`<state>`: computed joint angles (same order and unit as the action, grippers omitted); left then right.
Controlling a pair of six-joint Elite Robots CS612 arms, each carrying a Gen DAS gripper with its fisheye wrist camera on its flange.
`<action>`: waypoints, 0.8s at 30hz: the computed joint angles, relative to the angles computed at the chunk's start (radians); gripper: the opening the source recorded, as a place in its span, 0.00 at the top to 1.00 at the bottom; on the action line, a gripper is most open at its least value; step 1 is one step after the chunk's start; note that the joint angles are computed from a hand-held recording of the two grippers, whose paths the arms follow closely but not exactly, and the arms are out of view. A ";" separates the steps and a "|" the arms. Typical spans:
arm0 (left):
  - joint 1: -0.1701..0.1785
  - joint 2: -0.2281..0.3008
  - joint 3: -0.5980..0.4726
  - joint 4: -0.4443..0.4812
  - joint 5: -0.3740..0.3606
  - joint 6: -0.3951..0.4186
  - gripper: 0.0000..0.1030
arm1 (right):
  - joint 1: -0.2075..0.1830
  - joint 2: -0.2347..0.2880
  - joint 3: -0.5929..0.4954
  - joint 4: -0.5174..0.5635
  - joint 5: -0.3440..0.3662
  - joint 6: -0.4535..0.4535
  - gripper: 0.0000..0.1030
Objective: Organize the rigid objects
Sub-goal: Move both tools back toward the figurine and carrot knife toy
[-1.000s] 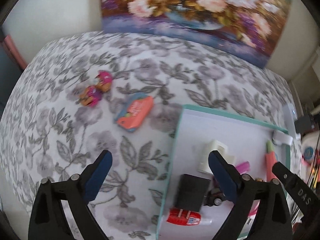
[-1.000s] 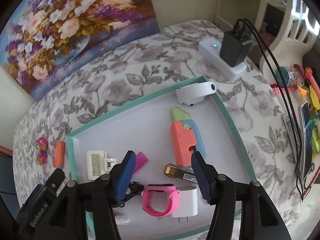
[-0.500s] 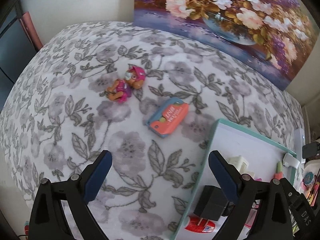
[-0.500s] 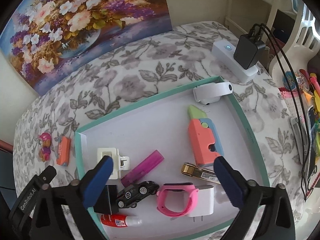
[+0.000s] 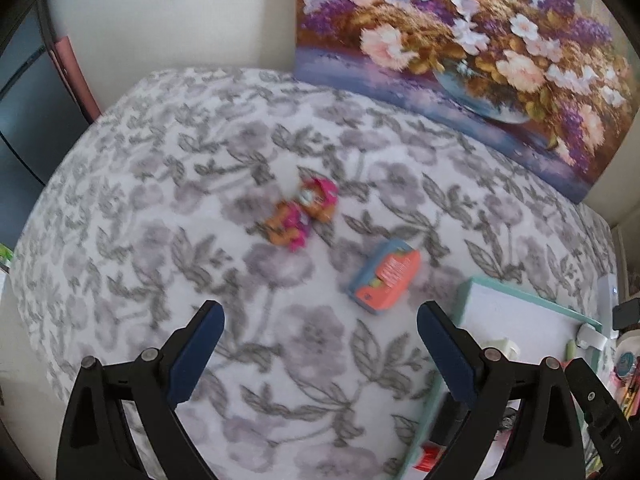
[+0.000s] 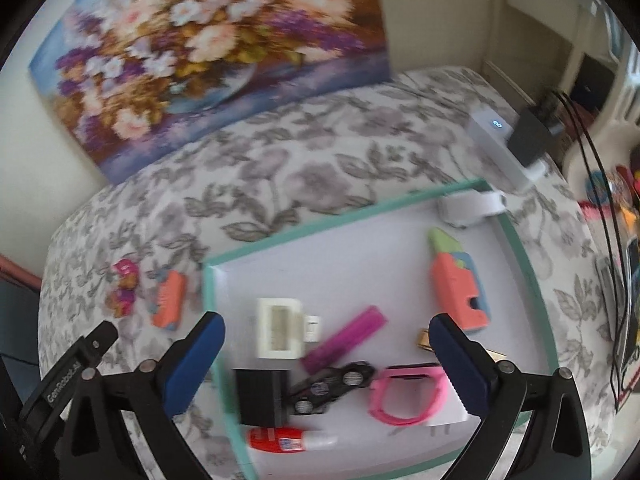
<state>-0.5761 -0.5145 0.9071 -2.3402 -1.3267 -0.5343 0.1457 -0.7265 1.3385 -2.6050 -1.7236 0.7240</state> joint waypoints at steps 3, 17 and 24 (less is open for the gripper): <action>0.010 -0.002 0.002 0.000 0.024 -0.002 0.06 | 0.014 0.020 -0.039 0.008 0.012 -0.022 0.00; 0.073 -0.003 0.005 0.025 0.051 -0.066 0.06 | 0.073 0.127 -0.235 0.105 0.026 -0.148 0.00; 0.097 0.010 -0.015 0.051 0.063 -0.095 0.06 | 0.080 0.171 -0.301 0.106 0.081 -0.185 0.00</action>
